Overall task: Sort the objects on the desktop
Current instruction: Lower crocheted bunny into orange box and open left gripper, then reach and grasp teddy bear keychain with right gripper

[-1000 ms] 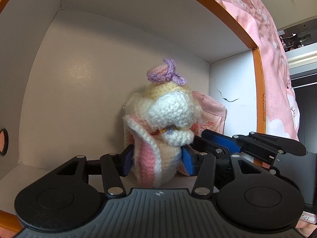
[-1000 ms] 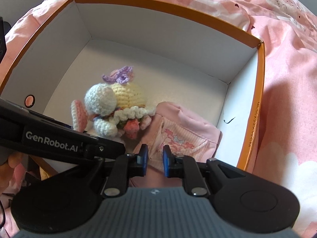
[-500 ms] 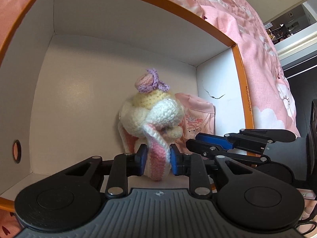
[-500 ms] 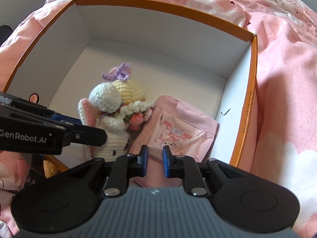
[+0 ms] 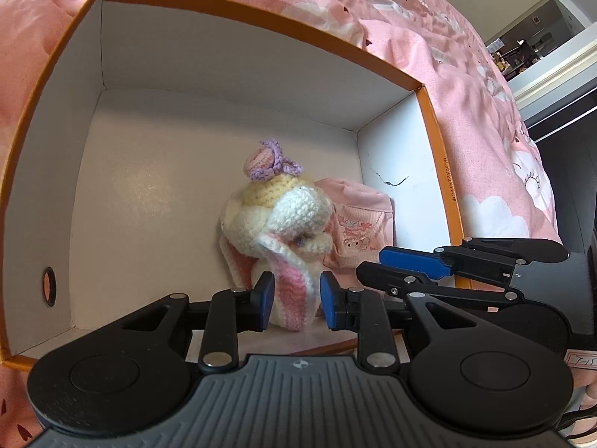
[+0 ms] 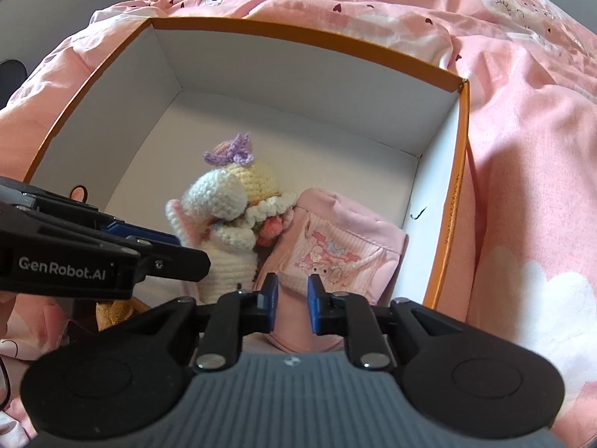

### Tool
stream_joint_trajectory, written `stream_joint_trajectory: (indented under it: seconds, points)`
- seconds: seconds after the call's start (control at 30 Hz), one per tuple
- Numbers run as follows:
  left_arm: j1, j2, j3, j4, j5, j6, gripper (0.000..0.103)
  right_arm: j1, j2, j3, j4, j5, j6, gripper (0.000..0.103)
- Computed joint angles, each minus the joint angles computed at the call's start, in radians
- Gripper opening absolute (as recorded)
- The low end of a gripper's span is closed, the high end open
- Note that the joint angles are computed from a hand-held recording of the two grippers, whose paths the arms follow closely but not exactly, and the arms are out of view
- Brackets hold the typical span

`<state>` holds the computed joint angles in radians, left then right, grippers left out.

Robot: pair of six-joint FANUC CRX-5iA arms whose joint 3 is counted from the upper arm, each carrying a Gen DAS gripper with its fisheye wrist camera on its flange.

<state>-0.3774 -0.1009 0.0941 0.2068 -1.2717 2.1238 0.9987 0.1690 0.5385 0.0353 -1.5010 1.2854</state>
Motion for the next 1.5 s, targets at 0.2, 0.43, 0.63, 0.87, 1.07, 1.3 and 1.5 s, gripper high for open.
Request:
stream_joint_trajectory:
  seconds: [0.2,0.43,0.63,0.87,1.07,1.3,1.5]
  points:
    - [-0.030,-0.080,0.019,-0.065,0.025,-0.014,0.030,0.050,-0.115,-0.106,0.051,0.122,-0.056,0.040]
    - [-0.094,-0.167,0.054,-0.204,-0.007,0.008,0.031,0.101,-0.217,-0.243,0.074,0.366,-0.149,0.043]
    - [-0.147,-0.221,0.057,-0.313,-0.104,0.087,0.031,0.152,-0.281,-0.321,0.058,0.434,-0.211,0.051]
    - [-0.151,-0.270,-0.047,-0.268,-0.114,0.148,0.031,0.220,-0.309,-0.396,0.078,0.421,-0.297,0.057]
    - [-0.201,-0.273,-0.089,-0.288,-0.116,0.178,0.031,0.258,-0.290,-0.413,0.076,0.374,-0.355,0.059]
    - [-0.455,-0.232,-0.005,-0.632,-0.248,0.184,0.032,0.289,-0.293,-0.434,0.113,0.366,-0.376,0.060]
    - [-0.557,-0.285,-0.016,-0.727,-0.265,0.013,0.037,0.306,-0.294,-0.438,0.154,0.351,-0.399,0.060]
